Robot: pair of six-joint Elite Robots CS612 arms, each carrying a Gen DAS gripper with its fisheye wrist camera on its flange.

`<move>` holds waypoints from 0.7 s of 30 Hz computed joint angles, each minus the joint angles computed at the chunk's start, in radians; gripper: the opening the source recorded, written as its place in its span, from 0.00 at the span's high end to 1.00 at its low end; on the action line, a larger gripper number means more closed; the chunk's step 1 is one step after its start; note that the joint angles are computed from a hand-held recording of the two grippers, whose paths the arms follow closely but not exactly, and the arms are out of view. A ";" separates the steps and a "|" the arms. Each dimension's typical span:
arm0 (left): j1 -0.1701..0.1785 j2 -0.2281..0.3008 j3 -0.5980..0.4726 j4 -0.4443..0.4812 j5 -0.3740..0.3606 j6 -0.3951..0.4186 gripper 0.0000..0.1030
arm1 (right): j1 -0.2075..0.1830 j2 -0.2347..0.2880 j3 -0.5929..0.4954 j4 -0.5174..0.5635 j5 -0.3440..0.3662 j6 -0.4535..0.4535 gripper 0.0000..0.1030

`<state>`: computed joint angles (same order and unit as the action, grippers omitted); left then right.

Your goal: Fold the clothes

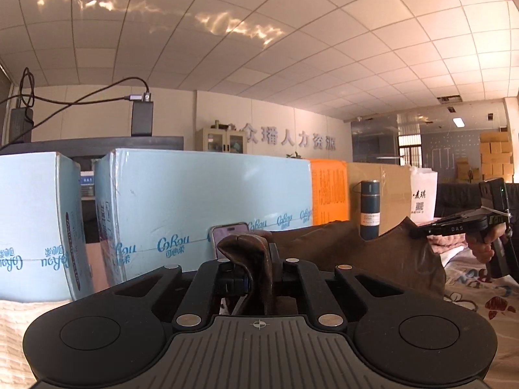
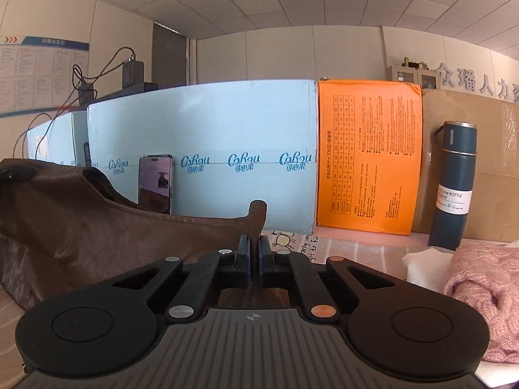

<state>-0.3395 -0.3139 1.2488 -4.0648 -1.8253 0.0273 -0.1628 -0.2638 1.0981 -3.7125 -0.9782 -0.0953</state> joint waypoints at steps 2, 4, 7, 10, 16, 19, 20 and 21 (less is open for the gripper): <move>0.004 -0.002 0.031 -0.093 -0.064 -0.035 0.92 | -0.013 -0.017 0.063 -0.108 0.011 0.045 0.96; 0.005 -0.005 0.068 -0.174 -0.123 -0.063 0.92 | -0.023 -0.032 0.119 -0.186 0.008 0.079 0.96; 0.008 -0.013 0.121 -0.230 -0.197 -0.109 0.92 | -0.036 -0.060 0.224 -0.293 -0.013 0.104 0.96; 0.013 -0.023 0.174 -0.238 -0.283 -0.139 0.92 | -0.051 -0.080 0.305 -0.352 -0.020 0.133 0.96; 0.020 -0.056 0.269 -0.077 -0.391 -0.102 0.91 | -0.069 -0.106 0.442 -0.394 -0.099 0.171 0.96; 0.024 -0.075 0.306 0.052 -0.417 -0.041 0.84 | -0.073 -0.116 0.493 -0.401 -0.193 0.199 0.95; 0.024 -0.084 0.321 0.089 -0.410 -0.012 0.77 | -0.074 -0.120 0.509 -0.402 -0.224 0.208 0.95; 0.024 -0.093 0.337 0.124 -0.400 0.017 0.62 | -0.075 -0.122 0.522 -0.404 -0.254 0.219 0.92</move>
<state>-0.3150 -0.4068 1.5858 -3.9412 -2.2254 0.0447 -0.2376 -0.3860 1.6201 -4.1166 -1.2319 0.1234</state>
